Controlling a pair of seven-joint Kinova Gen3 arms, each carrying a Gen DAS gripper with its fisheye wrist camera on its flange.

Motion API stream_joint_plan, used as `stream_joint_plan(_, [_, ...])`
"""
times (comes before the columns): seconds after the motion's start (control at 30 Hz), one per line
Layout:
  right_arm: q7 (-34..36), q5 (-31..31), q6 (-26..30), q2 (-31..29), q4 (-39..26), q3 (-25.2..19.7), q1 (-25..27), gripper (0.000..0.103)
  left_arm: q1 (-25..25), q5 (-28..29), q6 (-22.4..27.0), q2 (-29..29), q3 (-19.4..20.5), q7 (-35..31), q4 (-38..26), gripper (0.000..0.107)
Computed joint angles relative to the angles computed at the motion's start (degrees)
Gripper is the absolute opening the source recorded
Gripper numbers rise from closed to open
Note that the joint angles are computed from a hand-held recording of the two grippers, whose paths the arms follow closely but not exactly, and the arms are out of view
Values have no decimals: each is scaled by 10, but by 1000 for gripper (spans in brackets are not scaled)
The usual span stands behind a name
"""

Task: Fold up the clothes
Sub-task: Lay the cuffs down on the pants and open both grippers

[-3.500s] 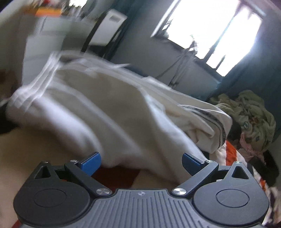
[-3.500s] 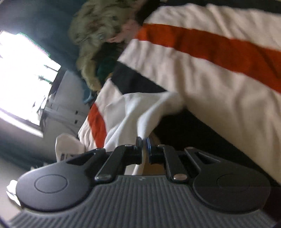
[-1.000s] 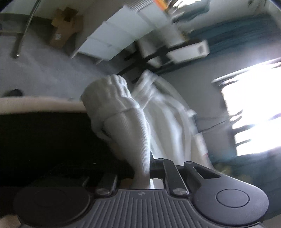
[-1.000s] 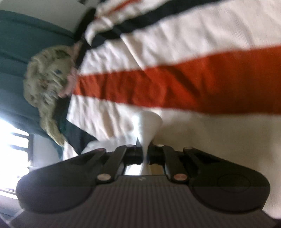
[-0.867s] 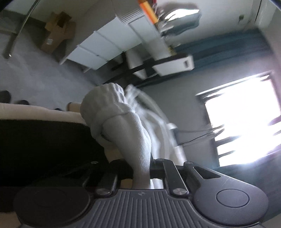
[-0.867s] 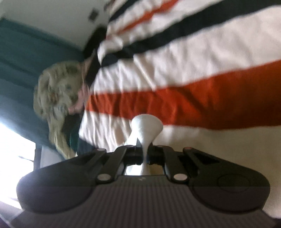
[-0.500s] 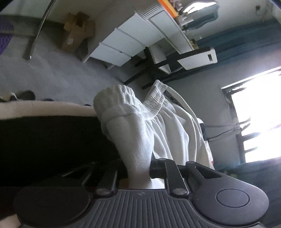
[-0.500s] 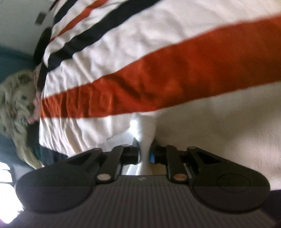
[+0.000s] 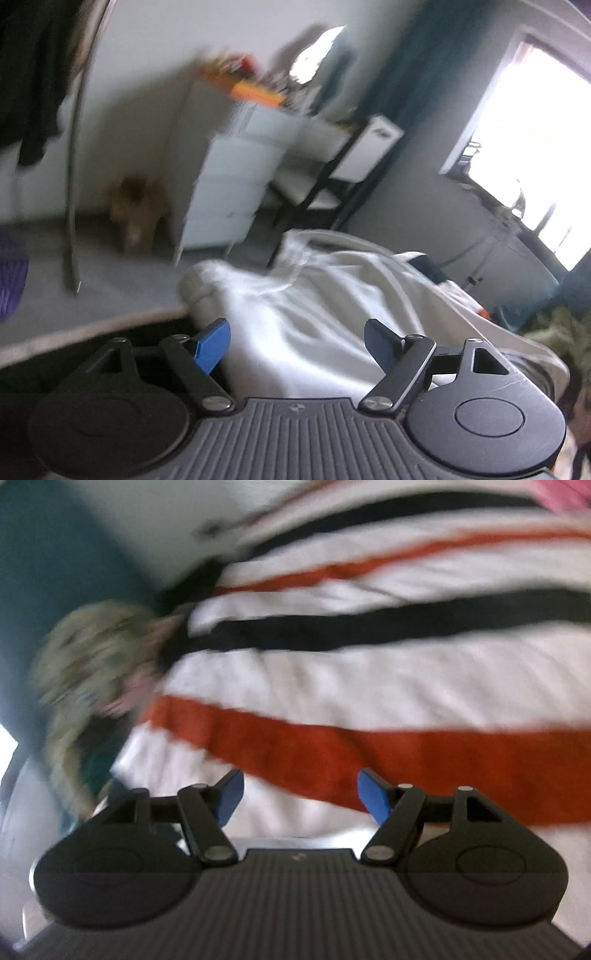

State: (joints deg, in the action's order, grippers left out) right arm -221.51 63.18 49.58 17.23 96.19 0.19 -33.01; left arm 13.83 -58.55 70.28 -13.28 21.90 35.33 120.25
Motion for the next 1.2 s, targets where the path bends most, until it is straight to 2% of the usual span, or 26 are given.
stream_joint_plan(0.03, [21,23,-23,5,1,-9,9,71,4,-16,5,13,12,-4,-5,83])
stream_joint_plan(0.1, [68,55,-70,21,-6,-54,55,70,18,-49,6,39,19,-9,-10,83])
stream_joint_plan(0.17, [115,59,-117,43,-23,-93,102,69,39,-69,23,66,26,-9,-19,83])
stream_joint_plan(0.2, [137,52,-140,52,-30,-96,116,69,48,-77,22,75,23,-13,-22,83])
stream_joint_plan(0.27, [155,51,-164,64,-39,-72,115,69,65,-82,15,86,14,-19,-23,83])
stream_joint_plan(0.3, [158,43,-167,69,-45,-46,100,70,72,-82,11,92,7,-26,-26,83])
stream_joint_plan(0.37, [192,2,-200,77,-52,-10,91,65,85,-86,8,98,-7,-27,-26,83])
stream_joint_plan(0.43, [238,-33,-241,82,-49,-16,113,64,97,-88,4,100,-21,-24,-22,83])
stream_joint_plan(0.53, [308,-30,-275,90,-48,-88,170,63,105,-100,-21,90,-37,-7,-9,81])
stream_joint_plan(0.6, [355,-31,-299,92,-45,-141,211,63,112,-108,-18,85,-32,0,-2,81])
stream_joint_plan(0.73, [448,-46,-287,92,-45,-244,276,63,118,-119,-19,84,-30,5,2,80])
stream_joint_plan(0.97, [611,-171,-276,92,-62,-306,313,63,115,-104,-24,72,-31,11,4,79])
stream_joint_plan(1.07, [681,-222,-328,99,-47,-370,373,64,111,-101,-27,65,-28,11,6,79])
stream_joint_plan(1.13, [718,-250,-375,92,-31,-371,379,64,108,-100,-30,63,-26,9,7,79])
stream_joint_plan(1.2, [718,-258,-415,76,-16,-329,352,64,105,-99,-33,62,-25,8,7,79])
